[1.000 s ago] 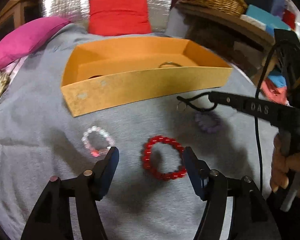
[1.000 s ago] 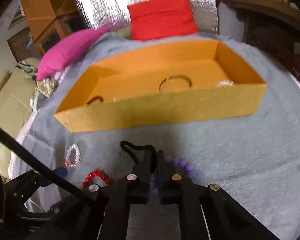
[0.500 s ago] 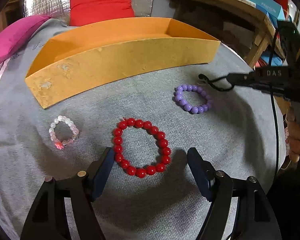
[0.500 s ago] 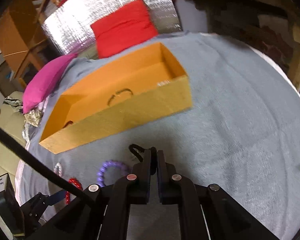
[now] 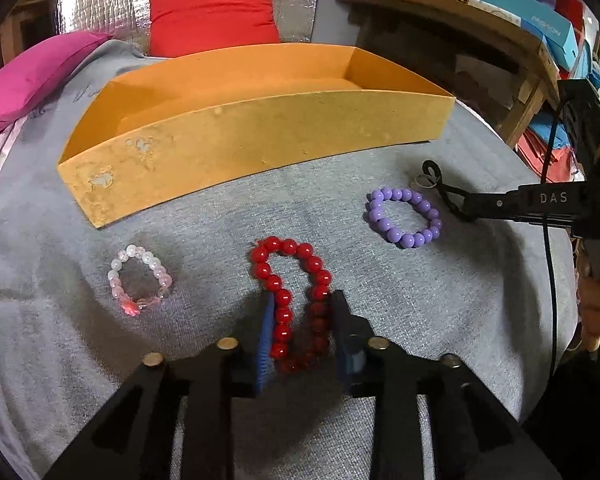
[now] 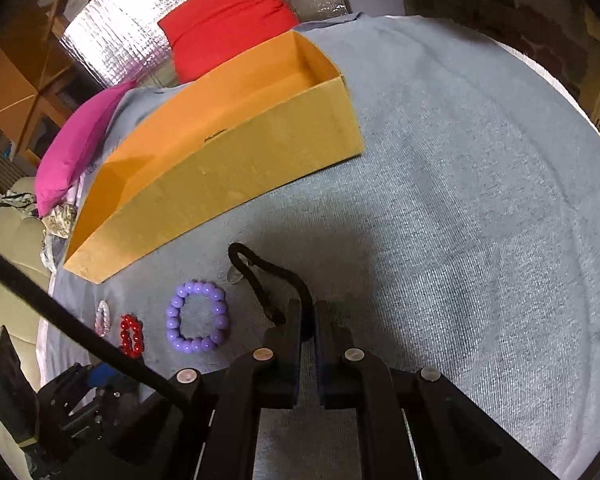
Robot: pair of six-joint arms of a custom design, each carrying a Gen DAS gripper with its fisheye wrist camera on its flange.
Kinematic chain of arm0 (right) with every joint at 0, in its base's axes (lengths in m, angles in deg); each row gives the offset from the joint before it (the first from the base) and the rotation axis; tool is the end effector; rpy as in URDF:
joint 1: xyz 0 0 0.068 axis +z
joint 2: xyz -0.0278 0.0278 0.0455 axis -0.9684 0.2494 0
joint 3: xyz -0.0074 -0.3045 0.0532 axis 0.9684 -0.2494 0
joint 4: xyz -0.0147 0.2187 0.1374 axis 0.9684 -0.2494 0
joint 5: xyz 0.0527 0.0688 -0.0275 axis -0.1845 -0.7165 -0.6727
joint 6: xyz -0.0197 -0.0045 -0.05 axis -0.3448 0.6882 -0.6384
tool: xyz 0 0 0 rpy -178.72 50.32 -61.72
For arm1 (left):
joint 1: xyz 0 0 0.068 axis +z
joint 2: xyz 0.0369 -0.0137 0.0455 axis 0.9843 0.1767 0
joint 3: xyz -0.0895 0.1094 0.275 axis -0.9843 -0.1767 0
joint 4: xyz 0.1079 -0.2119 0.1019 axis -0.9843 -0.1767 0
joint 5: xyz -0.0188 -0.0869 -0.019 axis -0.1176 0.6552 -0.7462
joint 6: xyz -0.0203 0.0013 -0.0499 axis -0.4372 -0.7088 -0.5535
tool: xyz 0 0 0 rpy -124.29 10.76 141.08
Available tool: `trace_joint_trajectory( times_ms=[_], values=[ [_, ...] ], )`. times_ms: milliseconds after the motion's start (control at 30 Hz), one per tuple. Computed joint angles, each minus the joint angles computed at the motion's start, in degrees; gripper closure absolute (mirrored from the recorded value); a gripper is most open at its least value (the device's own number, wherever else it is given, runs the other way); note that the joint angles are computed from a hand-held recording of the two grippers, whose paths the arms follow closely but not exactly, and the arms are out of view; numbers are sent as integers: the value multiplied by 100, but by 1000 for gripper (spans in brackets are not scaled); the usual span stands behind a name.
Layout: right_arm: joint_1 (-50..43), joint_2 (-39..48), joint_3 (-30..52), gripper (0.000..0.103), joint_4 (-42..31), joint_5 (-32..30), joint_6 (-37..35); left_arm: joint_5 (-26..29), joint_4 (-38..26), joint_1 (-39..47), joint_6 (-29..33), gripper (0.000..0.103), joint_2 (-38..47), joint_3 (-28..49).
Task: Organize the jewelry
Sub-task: 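Lift the black hair tie with the right tool while the left tool lifts the red bracelet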
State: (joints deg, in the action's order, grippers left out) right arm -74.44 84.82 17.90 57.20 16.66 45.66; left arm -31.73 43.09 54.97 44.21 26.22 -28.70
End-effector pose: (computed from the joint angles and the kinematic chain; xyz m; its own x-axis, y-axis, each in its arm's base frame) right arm 0.3124 0.0145 0.1847 -0.8511 0.2434 -0.4651 0.0844 0.9379 0.3365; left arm 0.2808 -0.1314 0.1990 -0.7749 0.2347 -0.5869 0.3540 0.9304 -0.0952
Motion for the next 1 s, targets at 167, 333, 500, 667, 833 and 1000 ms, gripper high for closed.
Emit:
trace_joint_trajectory(
  times_ms=[167,333,500,667,833,1000],
  values=[
    [106,-30,-77,96,162,125,-71,-125,204,-92,30,87,-17,-90],
    [56,-334,-310,96,438,34,3,-29,319,-125,129,94,-57,-126],
    [-56,-587,-449,96,585,-169,25,61,470,-47,101,94,-264,-201],
    [-198,-890,-617,96,831,-417,79,202,579,85,181,94,-570,-315],
    [-207,-818,-492,96,594,-286,59,158,467,81,158,94,-438,-249],
    [-253,-432,-193,73,34,-281,-81,13,466,-11,178,94,-503,-277]
  ],
)
